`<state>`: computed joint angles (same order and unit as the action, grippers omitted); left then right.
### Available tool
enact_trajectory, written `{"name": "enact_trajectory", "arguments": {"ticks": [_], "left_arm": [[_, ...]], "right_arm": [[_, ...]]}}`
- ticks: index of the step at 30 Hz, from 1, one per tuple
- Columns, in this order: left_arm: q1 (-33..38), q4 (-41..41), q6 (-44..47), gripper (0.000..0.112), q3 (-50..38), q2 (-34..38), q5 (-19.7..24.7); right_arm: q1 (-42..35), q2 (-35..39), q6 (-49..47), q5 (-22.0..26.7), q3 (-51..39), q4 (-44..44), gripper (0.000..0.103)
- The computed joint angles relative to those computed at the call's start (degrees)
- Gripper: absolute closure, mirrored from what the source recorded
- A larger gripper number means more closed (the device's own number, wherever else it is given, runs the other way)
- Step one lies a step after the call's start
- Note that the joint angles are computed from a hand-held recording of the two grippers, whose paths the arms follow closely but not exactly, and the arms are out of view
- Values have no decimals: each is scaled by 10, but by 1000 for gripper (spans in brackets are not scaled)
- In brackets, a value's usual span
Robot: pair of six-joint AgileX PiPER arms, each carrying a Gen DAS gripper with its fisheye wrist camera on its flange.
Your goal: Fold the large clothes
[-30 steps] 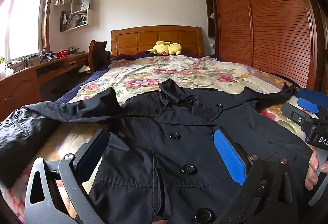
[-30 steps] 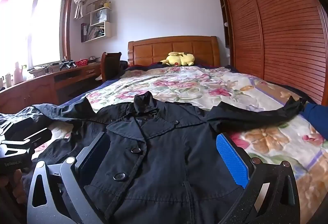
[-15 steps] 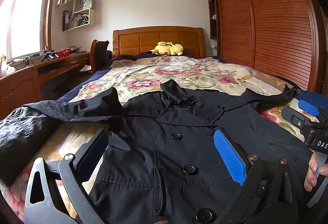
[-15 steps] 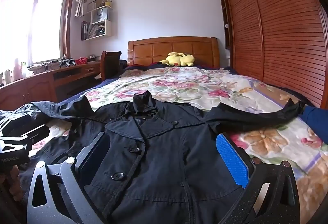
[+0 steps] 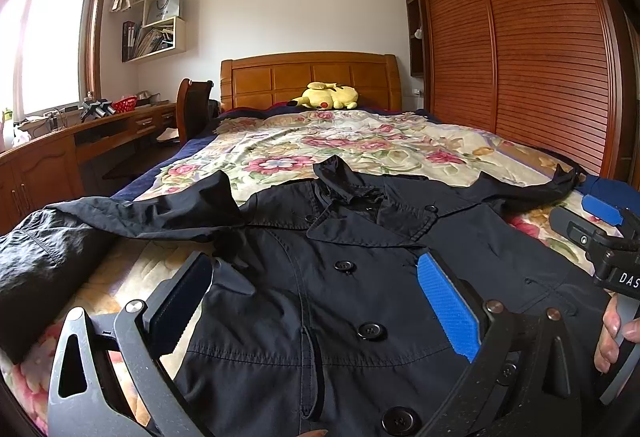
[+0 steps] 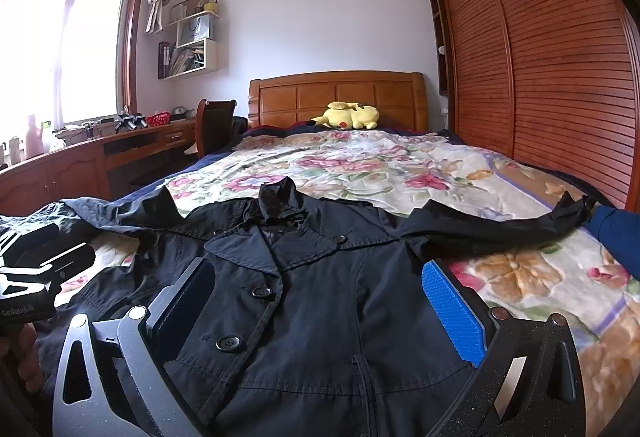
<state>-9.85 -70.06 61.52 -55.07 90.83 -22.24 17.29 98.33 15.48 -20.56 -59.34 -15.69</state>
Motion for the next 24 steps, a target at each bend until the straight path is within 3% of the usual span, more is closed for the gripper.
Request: {"name": "enact_trajectory", "arguments": {"ticks": [24], "left_arm": [[-2,-12,12,9,-5,-1,-2]], "right_arm": [[2,-4,-10,-1,2,13,0]]}}
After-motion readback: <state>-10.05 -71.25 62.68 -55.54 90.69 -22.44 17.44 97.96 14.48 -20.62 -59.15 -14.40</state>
